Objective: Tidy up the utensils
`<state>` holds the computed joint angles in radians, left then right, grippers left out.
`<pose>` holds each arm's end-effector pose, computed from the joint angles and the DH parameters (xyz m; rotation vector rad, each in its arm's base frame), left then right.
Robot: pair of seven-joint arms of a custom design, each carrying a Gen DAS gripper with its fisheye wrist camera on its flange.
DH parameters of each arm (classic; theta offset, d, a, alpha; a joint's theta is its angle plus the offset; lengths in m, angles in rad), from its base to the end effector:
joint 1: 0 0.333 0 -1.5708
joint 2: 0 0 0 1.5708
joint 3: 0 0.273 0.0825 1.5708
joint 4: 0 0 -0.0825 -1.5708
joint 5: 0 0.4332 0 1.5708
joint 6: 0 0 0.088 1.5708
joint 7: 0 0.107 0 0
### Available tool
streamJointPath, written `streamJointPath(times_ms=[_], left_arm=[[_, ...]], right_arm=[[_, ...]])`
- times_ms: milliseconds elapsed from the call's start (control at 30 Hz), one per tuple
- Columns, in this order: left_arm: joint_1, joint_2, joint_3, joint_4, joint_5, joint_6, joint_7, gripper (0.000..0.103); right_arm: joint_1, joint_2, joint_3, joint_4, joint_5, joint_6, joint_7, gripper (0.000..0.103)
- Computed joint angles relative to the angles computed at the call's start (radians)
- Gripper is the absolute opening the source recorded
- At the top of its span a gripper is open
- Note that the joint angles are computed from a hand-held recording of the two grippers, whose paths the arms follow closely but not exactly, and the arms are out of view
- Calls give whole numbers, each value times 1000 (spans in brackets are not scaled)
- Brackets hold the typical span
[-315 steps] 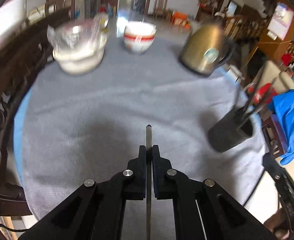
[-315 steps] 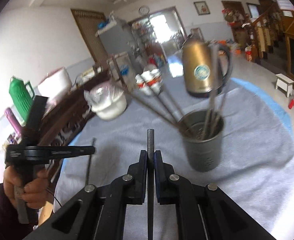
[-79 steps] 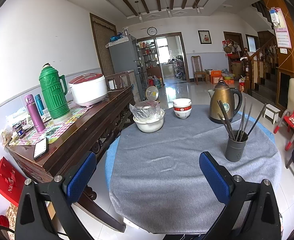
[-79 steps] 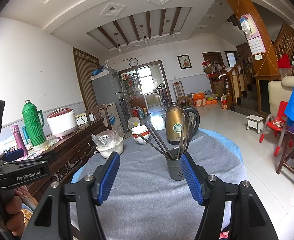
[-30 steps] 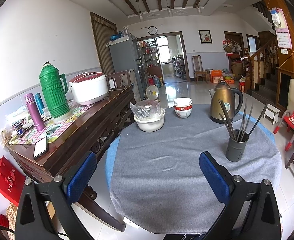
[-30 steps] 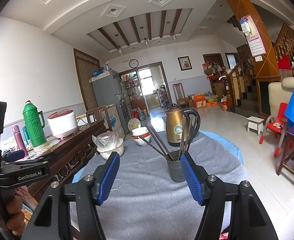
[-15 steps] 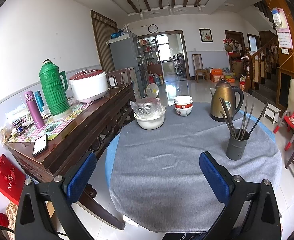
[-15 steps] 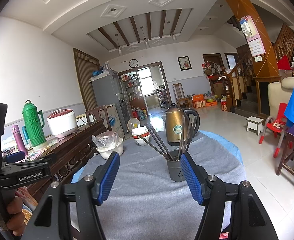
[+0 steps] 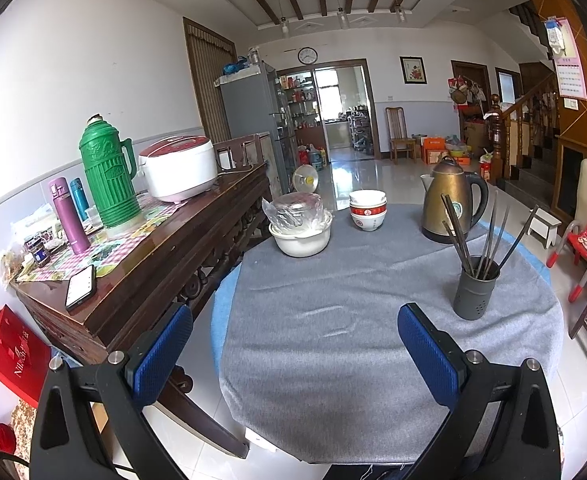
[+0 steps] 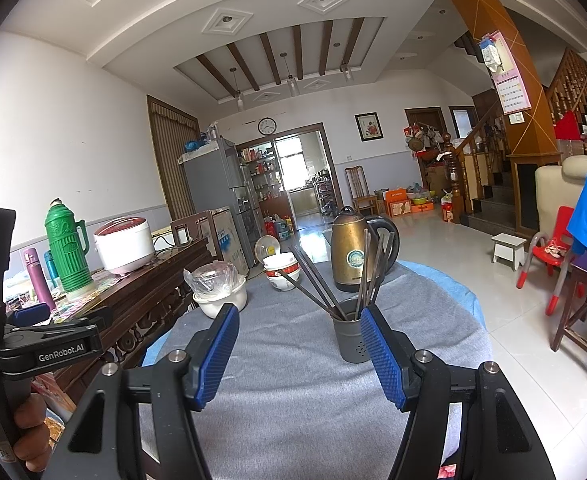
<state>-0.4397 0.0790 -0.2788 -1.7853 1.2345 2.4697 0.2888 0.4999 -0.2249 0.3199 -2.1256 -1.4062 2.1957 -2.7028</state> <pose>0.5094 -0.4423 0.5150 -1.3387 1.6624 -0.8630 0.4176 0.4072 0.5020 -1.0855 1.6606 -1.0691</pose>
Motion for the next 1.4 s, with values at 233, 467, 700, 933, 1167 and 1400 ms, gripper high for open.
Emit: streamJointPath(times_ms=[233, 467, 700, 933, 1167, 1400], left_arm=[[0, 1, 0, 0, -5, -4, 0, 102], [-2, 3, 0, 2, -4, -8, -4, 102], [-4, 4, 0, 3, -7, -10, -4, 102], [-4, 5, 1, 3, -11, -7, -1, 102], [-5, 7, 2, 6, -14, -13, -1, 102], [-6, 40, 9, 45, -24, -15, 8, 102]], right_arm=[[0, 0, -1, 1, 0, 0, -1, 67], [1, 0, -1, 0, -1, 0, 0, 67], [1, 2, 1, 0, -3, -4, 5, 67], [2, 12, -2, 3, -12, -8, 13, 67], [2, 16, -9, 9, -10, -18, -4, 67], [-13, 7, -19, 10, 7, -34, -27, 67]])
